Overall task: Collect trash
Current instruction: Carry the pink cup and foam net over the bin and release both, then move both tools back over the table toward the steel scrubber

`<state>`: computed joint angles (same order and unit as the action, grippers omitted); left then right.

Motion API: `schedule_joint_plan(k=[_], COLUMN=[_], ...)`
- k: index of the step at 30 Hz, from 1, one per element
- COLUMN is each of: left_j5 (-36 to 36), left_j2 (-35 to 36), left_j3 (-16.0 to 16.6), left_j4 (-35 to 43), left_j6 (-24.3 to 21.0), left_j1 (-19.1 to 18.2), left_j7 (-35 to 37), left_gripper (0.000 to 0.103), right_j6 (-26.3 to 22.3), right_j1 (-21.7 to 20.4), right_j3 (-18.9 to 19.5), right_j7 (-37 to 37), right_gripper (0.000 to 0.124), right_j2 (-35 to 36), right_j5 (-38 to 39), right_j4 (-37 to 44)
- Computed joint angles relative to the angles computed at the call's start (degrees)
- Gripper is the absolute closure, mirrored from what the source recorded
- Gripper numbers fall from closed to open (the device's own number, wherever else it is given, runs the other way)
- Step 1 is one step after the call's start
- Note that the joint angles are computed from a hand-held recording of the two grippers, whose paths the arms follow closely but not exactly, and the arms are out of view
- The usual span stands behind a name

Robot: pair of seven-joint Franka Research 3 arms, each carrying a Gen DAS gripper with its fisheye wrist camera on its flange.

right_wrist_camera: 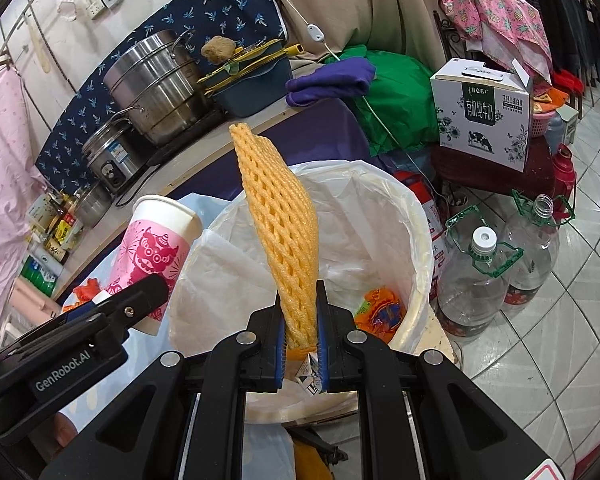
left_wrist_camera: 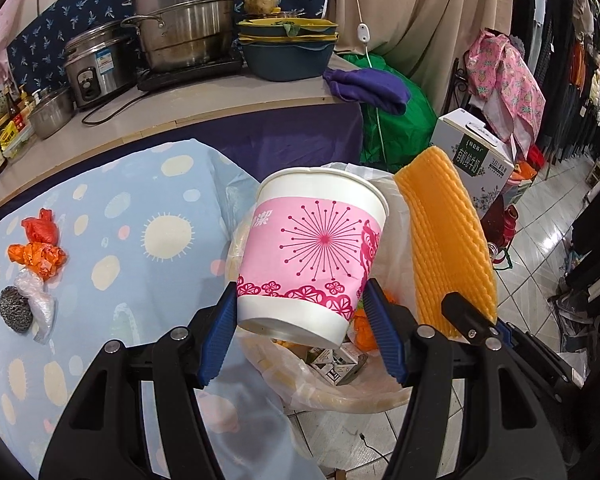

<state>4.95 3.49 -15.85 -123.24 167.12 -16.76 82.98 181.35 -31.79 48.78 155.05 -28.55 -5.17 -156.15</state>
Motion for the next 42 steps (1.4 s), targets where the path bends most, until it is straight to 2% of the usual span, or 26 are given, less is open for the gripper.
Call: schedule_joint_plan(k=[6, 11, 13, 15, 18, 33, 42], left_j5=[1.95, 0.97, 0.45, 1.02, 1.85, -0.04, -2.09], left_j2=[1.21, 1.70, 1.82, 1.94, 1.81, 0.12, -2.26], left_j3=[0.06, -0.40, -0.35, -0.05, 0.28, 0.27, 1.70], left_j4=[0.93, 1.14, 1.29, 1.44, 1.23, -0.13, -2.60], left_j6=[-0.85, -1.10, -1.22, -1.32, -0.89, 0.07, 1.40], left_j1=[-0.30, 0.04, 0.13, 0.13, 0.23, 1.12, 2.20], left_j7=[-1.55, -1.20, -1.74, -2.73, -3.96, -3.15, -2.93], left_gripper=[0.043, 0.043, 0.043, 0.037, 0.030, 0.027, 0.023], right_j6=[-0.36, -1.09, -1.95, -2.07, -1.92, -3.75, -5.55], right_j1=[-0.35, -1.57, -2.04, -1.97, -2.00, -1.15, -0.85], right_j3=[0.17, 1.59, 2.07, 1.80, 1.64, 1.06, 1.60], right_j7=[-0.13, 1.23, 2.54, 3.95, 5.43, 7.22, 9.02], right_gripper=[0.112, 0.106, 0.100, 0.091, 0.082, 0.076, 0.075], right_j2=[1.05, 0.75, 0.28, 0.01, -1.07, -2.96, -3.06], right_j5=[-0.66, -1.37, -1.57, -1.79, -2.13, -4.92, -7.99], right_j4=[0.53, 0.91, 0.98, 0.70, 0.04, 0.82, 2.91])
